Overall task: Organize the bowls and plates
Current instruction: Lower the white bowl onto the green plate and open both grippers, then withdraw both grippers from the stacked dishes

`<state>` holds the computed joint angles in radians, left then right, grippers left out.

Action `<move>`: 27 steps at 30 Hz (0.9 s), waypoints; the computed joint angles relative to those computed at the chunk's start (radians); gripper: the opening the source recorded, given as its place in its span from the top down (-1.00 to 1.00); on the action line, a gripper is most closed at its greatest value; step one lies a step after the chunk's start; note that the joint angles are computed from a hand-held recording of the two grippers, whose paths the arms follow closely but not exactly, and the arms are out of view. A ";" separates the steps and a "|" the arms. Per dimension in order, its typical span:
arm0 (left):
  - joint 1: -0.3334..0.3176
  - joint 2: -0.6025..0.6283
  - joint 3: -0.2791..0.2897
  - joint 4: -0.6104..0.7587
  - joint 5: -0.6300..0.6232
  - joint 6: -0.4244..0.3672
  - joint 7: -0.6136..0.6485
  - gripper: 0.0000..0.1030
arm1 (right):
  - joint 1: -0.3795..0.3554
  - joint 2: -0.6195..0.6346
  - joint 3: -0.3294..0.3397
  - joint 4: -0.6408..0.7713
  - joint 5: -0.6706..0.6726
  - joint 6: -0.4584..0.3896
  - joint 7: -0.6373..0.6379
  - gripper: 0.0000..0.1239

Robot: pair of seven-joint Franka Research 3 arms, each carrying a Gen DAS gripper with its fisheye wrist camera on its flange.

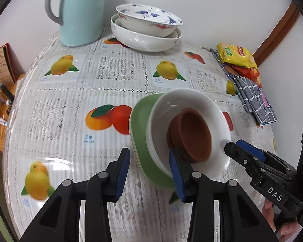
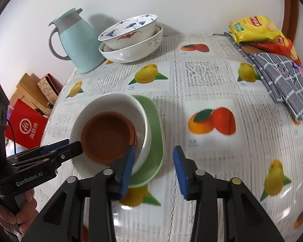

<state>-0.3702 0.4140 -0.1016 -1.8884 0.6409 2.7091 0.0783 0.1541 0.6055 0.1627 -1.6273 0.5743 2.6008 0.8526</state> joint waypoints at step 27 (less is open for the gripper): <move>-0.289 -0.079 -0.124 0.154 0.422 -0.573 -0.350 -0.61 | -0.048 -0.598 -0.118 -0.645 0.675 0.229 -0.636 -0.41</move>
<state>-0.6587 0.3349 -0.2256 -1.7341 1.0628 2.1365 -0.2718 0.1056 0.0075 0.0449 -2.2721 1.2497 2.8299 0.2166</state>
